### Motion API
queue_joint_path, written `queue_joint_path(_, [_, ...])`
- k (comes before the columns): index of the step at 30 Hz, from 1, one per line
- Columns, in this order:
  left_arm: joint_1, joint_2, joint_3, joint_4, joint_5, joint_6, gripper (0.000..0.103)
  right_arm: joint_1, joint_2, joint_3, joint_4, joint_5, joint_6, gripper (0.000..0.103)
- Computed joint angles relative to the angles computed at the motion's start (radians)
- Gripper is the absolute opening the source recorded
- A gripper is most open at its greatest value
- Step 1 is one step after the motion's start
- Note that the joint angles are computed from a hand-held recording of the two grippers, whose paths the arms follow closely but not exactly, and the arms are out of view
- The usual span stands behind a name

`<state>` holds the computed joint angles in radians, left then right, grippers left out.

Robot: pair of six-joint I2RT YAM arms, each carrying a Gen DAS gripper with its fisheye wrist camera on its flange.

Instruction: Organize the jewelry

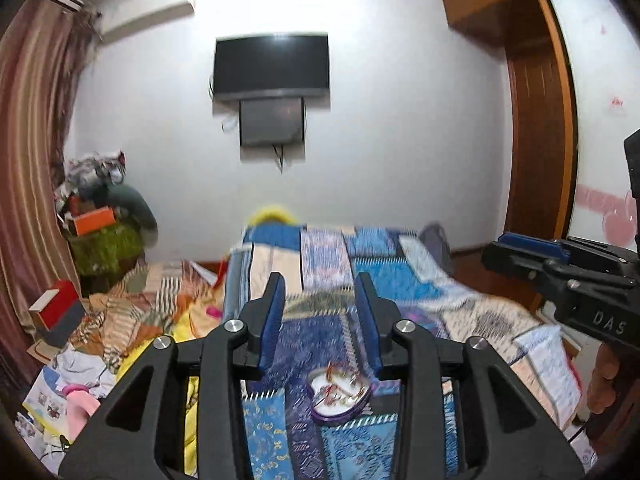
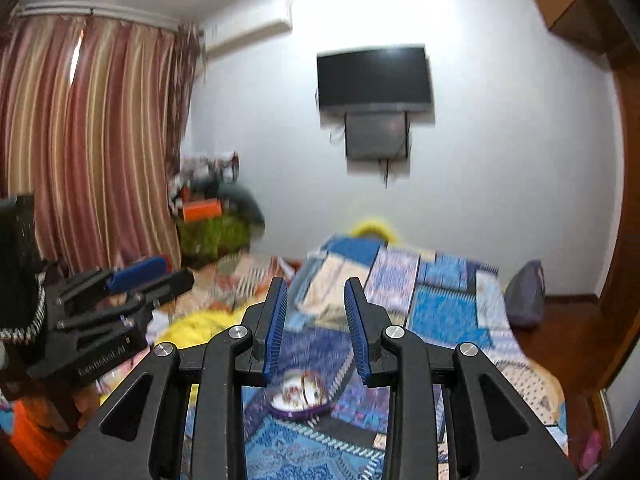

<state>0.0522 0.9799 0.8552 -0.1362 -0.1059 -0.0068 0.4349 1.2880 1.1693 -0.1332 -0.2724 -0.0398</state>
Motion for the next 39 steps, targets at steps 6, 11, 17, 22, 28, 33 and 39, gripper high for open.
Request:
queue_joint_path(6, [-0.1,-0.167,-0.063,0.028,-0.111,-0.016,0.06,0.031,-0.121,-0.107,0.122,0.094,0.039,0.07])
queue_joint_path(11, [-0.105,-0.219,-0.081,0.013,-0.126,-0.059,0.077,0.07,-0.126,-0.138,0.168,0.172,0.041,0.089])
queue_joint_path(17, [-0.142,-0.284,-0.108,-0.004,-0.207,-0.072,0.098,0.093,-0.144,-0.14,0.122,0.194,0.036,0.094])
queue_joint_path(22, [-0.189,-0.316,-0.124,-0.002,-0.269,-0.066,0.102,0.077,-0.166,-0.162,0.115,0.17,0.029,0.094])
queue_joint_path(28, [-0.209,-0.334,-0.132,-0.011,-0.291,-0.067,0.102,0.056,-0.197,-0.192,0.114,0.145,0.023,0.095])
queue_joint_path(33, [-0.222,-0.34,-0.127,-0.02,-0.303,-0.063,0.102,0.051,-0.199,-0.189,0.106,0.139,0.025,0.095])
queue_joint_path(39, [-0.228,-0.324,-0.124,-0.025,-0.305,-0.071,0.102,0.048,-0.193,-0.179,0.088,0.132,0.03,0.095])
